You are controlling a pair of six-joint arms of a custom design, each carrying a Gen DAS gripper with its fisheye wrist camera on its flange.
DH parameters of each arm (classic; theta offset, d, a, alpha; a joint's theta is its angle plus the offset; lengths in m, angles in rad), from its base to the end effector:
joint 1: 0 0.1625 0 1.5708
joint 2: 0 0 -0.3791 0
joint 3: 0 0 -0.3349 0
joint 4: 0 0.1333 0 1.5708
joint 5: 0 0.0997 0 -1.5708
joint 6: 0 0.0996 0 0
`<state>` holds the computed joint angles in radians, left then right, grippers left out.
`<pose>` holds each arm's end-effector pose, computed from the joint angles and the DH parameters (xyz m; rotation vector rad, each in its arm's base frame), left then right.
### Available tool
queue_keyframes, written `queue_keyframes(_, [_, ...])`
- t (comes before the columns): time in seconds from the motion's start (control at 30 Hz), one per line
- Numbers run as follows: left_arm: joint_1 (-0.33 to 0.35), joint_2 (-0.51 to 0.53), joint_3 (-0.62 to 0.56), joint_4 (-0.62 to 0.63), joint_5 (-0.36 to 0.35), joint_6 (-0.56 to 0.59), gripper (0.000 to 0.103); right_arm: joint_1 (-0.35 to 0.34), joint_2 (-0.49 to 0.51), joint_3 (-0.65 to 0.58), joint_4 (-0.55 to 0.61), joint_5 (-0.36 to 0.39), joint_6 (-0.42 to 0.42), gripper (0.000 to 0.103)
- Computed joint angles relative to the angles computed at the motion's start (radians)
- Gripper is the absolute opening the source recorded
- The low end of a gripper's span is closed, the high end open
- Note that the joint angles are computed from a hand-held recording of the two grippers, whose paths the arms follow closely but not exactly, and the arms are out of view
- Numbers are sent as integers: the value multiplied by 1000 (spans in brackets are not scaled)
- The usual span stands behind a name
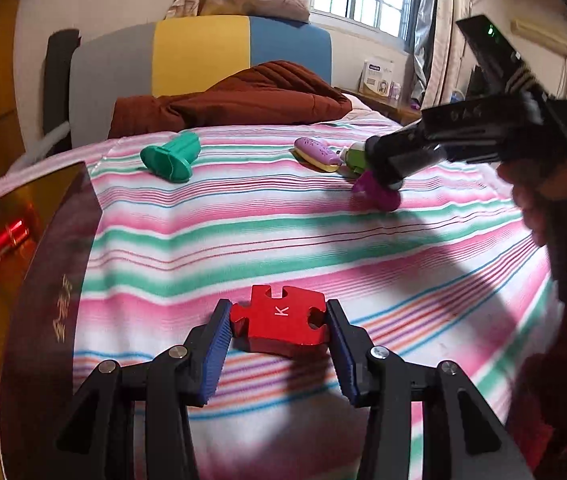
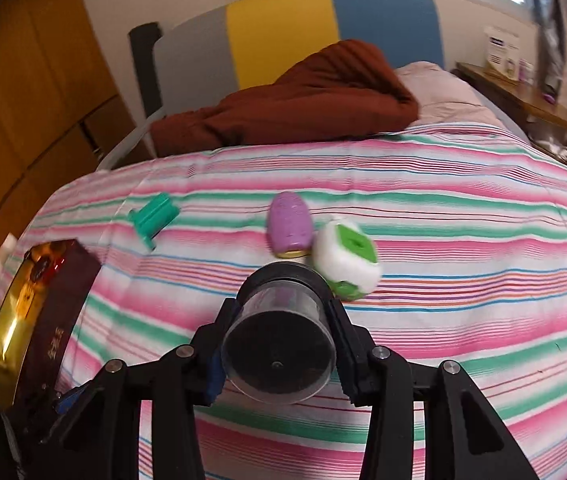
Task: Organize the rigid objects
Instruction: 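Carry the red puzzle piece into the gold tray and open the left tool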
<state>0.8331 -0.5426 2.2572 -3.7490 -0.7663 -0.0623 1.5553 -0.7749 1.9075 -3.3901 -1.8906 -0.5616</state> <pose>-0.1151 -0.4315 0.0096 0.5713 2.3591 -0.9252 0.0935 -0.5515 0.1146 0.5453 -2.4917 0.7559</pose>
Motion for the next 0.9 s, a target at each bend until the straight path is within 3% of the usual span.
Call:
queue_keyframes(0.23, [-50,-20,71,-73,-16,-8,46,10,2,19,42,82,-83,45])
queue_keyframes(0.43, [-78,-55,127,-74,-23,-57,46,30,44,-10,82,-6,-120,45])
queue_keyframes(0.6, [-102,-101,188,-106,-21,-105,46,28,49,-10,95,-3,-148,45])
queue_keyframes(0.9, [-136,-218,317,-150,78,-188,46,33,54,-9,105,-3,-169,45])
